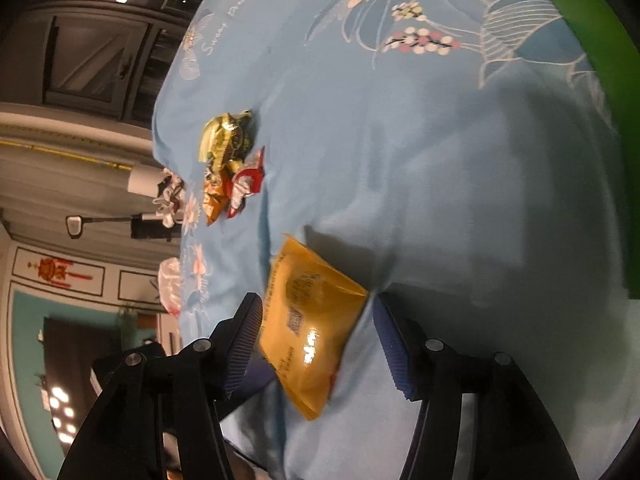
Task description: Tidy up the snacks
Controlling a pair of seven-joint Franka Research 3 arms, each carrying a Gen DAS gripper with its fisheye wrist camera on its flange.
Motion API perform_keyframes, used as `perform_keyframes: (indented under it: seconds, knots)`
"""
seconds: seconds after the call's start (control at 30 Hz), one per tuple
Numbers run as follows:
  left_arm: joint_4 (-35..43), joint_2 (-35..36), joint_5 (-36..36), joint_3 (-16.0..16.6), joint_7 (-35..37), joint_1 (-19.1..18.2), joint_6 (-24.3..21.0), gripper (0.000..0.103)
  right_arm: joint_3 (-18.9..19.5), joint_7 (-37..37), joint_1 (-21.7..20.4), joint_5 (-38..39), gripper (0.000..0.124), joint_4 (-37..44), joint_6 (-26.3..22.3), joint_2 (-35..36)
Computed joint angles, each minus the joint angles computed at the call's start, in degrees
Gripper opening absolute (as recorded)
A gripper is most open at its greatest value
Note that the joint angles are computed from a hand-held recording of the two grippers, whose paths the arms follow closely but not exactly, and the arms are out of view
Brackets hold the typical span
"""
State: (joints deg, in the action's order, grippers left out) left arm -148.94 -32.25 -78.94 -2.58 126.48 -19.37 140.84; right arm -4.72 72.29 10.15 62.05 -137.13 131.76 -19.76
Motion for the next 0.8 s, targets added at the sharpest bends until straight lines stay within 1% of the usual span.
perform_keyframes:
  seconds: [0.1, 0.17, 0.23, 0.27, 0.3, 0.33, 0.37, 0.4, 0.43, 0.47, 0.5, 0.53, 0.57, 0.6, 0.63, 0.73, 0.8]
  knots:
    - [1.3, 1.8, 2.4, -0.9, -3.3, 0.4, 1.1, 0.101, -0.9, -1.6, 0.2, 3.5, 0.059, -0.4, 0.1, 0.4]
    - [2.0, 2.8, 1.6, 0.1, -3.7, 0.3, 0.5, 0.1, -1.0, -2.1, 0.0, 4.3, 0.059, -0.7, -0.3, 0.3]
    - [2.2, 3.4, 0.2, 0.0, -3.8, 0.6, 1.4, 0.095, -0.9, -1.6, -0.2, 5.0, 0.056, -0.5, -0.2, 0.7]
    - [2.3, 3.7, 0.6, -0.3, -4.0, 0.8, 1.7, 0.093, -1.1, -1.6, -0.2, 6.0, 0.056, -0.5, -0.4, 0.9]
    - [2.7, 4.2, 1.6, -0.9, -4.1, 1.1, 2.4, 0.089, -1.2, -1.5, -0.3, 6.6, 0.056, -0.4, -0.5, 1.1]
    - [2.7, 4.3, 2.0, -1.3, -4.4, 1.1, 3.4, 0.081, -1.1, -1.5, -0.4, 6.8, 0.056, -0.2, -0.7, 1.3]
    - [2.6, 4.4, 2.2, -1.8, -4.7, 1.1, 5.0, 0.076, -1.0, -1.4, -0.5, 7.0, 0.056, 0.0, -0.6, 1.5]
    - [2.7, 4.8, 2.8, -2.2, -5.5, 1.2, 6.4, 0.066, -0.7, -1.2, -0.6, 6.9, 0.056, 0.2, -0.2, 1.8]
    - [2.5, 5.1, 2.5, -2.3, -6.1, 1.0, 8.0, 0.052, -0.4, -1.1, -0.6, 6.5, 0.055, 0.4, 0.2, 2.1]
    - [2.6, 5.6, 2.0, -2.1, -6.8, 0.8, 9.0, 0.045, 0.4, -0.5, -0.6, 5.4, 0.051, 0.7, 1.4, 2.3]
    - [2.5, 6.1, 1.8, -1.7, -7.7, 0.9, 9.5, 0.034, 0.5, -0.2, -0.6, 4.8, 0.044, 1.1, 1.8, 2.8]
    - [2.4, 6.5, -0.6, -0.6, -6.7, 0.5, 9.3, 0.03, 0.9, 0.2, -0.5, 4.6, 0.039, 1.2, 2.9, 3.3]
    - [2.4, 6.7, -2.7, 0.0, -5.7, 0.5, 8.7, 0.029, 1.0, 0.1, -0.2, 5.5, 0.034, 1.2, 3.7, 3.7]
    - [2.3, 6.6, -3.3, 0.1, -5.6, 0.9, 8.2, 0.028, 0.9, -0.6, 0.1, 6.5, 0.032, 1.4, 4.1, 4.1]
    - [2.4, 6.6, -2.9, -0.6, -6.3, 1.4, 8.5, 0.028, 1.1, -0.8, 0.2, 6.2, 0.032, 1.7, 4.5, 4.3]
    - [2.8, 6.5, -0.3, -3.3, -8.5, 1.7, 12.8, 0.028, 2.2, -1.6, 0.8, 5.6, 0.03, 1.5, 8.7, 4.1]
    - [2.9, 6.5, -0.5, -3.2, -8.4, 0.8, 14.4, 0.028, 2.6, -2.5, 1.4, 4.8, 0.028, 1.6, 10.5, 3.9]
